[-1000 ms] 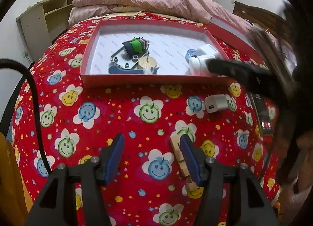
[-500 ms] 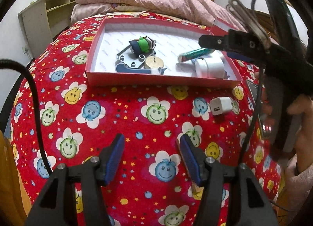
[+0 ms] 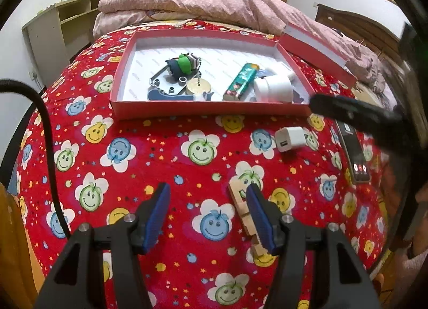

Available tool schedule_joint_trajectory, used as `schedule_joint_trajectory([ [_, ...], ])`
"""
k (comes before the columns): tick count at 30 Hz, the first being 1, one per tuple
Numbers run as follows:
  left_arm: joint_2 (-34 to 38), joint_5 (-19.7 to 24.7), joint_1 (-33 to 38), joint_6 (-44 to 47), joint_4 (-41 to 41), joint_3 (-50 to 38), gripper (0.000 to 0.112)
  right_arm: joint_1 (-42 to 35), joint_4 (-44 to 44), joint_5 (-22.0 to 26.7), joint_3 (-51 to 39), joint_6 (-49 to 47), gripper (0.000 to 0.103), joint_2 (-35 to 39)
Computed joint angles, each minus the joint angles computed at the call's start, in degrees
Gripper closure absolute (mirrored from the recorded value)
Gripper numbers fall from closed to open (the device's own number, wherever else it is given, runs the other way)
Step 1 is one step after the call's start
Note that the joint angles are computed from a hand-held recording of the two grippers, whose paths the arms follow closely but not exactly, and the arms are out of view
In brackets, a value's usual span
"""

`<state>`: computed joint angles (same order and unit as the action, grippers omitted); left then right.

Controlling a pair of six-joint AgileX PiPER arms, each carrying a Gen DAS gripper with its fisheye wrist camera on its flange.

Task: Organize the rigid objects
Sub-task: 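Grasp the tan wooden block with the left gripper while the right approaches the white charger, then grasp the white charger plug with the right gripper while the left lifts the wooden block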

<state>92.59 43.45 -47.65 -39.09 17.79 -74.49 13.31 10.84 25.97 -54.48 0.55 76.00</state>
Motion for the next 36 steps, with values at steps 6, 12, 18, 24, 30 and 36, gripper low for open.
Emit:
schedule_joint_trajectory([
  [6, -0.06, 0.66, -2.52, -1.11, 1.22, 0.17, 0.050, 0.20, -1.52, 2.58, 4.82, 1.33, 0.009, -3.76],
  [12, 2.35, 1.79, -4.39, -1.13, 0.91, -1.04, 0.050, 2.90, -9.31, 2.13, 9.29, 8.02, 0.010, -7.04],
  [18, 5.84, 4.02, -6.50, -2.38, 2.99, -3.09, 0.074, 3.30, -9.90, 2.12, 11.57, 8.68, 0.012, -8.39],
  [24, 5.48, 2.08, -6.00, -0.94, 1.28, -2.47, 0.101, 3.88, -9.82, 1.36, 11.77, 8.94, 0.014, -7.68],
  [30, 3.16, 0.69, -4.30, -0.30, 0.11, -0.50, 0.101, 4.82, -10.01, -0.36, 10.43, 11.42, 0.019, -4.38],
  [36, 0.67, -0.59, -1.65, 0.21, -1.01, 1.75, 0.101, 7.94, -15.80, -1.38, 7.40, 18.45, 0.019, 0.01],
])
